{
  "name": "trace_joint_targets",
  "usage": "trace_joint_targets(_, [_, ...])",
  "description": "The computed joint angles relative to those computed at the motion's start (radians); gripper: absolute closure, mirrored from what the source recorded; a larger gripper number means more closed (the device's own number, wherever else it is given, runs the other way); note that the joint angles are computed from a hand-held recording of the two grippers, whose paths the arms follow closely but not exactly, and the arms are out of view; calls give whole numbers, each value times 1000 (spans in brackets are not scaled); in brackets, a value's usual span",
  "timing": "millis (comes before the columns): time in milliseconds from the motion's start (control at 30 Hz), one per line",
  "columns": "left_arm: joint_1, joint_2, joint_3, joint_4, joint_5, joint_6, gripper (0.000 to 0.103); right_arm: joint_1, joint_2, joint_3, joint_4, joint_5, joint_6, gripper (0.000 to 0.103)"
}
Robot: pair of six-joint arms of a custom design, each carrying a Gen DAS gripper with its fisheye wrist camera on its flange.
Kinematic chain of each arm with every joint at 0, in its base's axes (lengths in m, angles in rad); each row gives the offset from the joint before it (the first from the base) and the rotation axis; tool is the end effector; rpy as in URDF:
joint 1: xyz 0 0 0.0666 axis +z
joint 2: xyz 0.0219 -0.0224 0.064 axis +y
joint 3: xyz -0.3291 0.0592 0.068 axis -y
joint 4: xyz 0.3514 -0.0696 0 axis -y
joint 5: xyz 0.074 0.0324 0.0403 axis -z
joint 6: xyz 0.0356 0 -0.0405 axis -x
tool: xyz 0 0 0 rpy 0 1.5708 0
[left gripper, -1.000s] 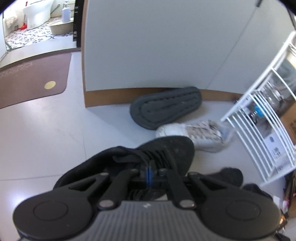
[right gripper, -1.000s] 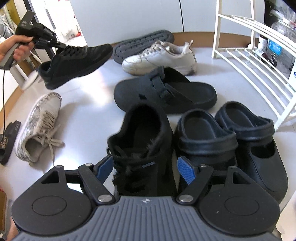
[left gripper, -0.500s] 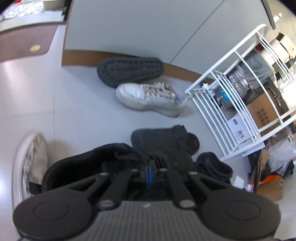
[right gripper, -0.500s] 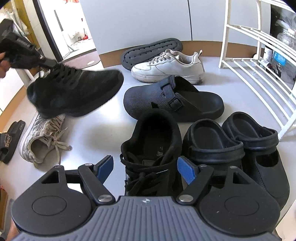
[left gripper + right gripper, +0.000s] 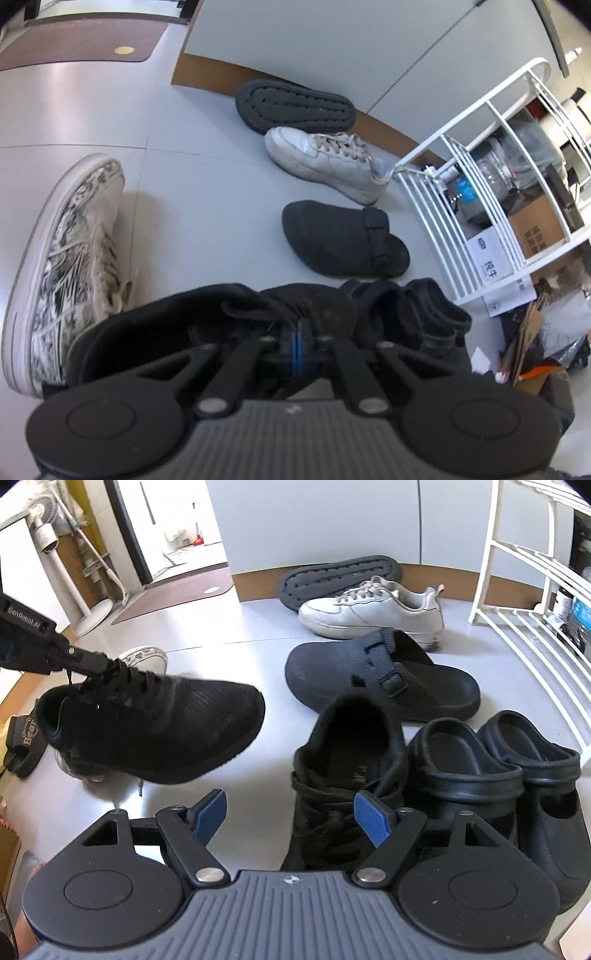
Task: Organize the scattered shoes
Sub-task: 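Lift the black sneaker with the left tool and carry it toward the clogs, then lower the sneaker to the floor with the left tool while the right tool approaches it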
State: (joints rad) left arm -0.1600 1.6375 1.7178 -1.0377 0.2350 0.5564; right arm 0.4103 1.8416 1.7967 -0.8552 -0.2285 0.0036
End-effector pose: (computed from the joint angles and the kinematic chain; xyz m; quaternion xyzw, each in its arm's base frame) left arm 0.5162 -0.0921 0.3937 -0.1517 0.9352 -0.2098 0.2416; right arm 0.5415 0.2439 0.3285 -0.2295 0.9104 0.1715 0.2985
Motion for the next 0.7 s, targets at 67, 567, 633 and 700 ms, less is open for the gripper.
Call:
trace_joint_targets(67, [-6,-17,-38,13,0,6,103,3,1,0,-1,0,0,23])
trace_joint_targets(567, [-33,-8,-185,150,26,-33,94,8,3,-9,-20,0,17,23])
trace_joint_targets(633, [-26,0,-175,131,28,-22,81,9,5,-5,-22,-1,18,23])
trace_joint_targets(700, [-25,-3,-173,110,12,-30,54,11,4,-5,-23,-2,21,23])
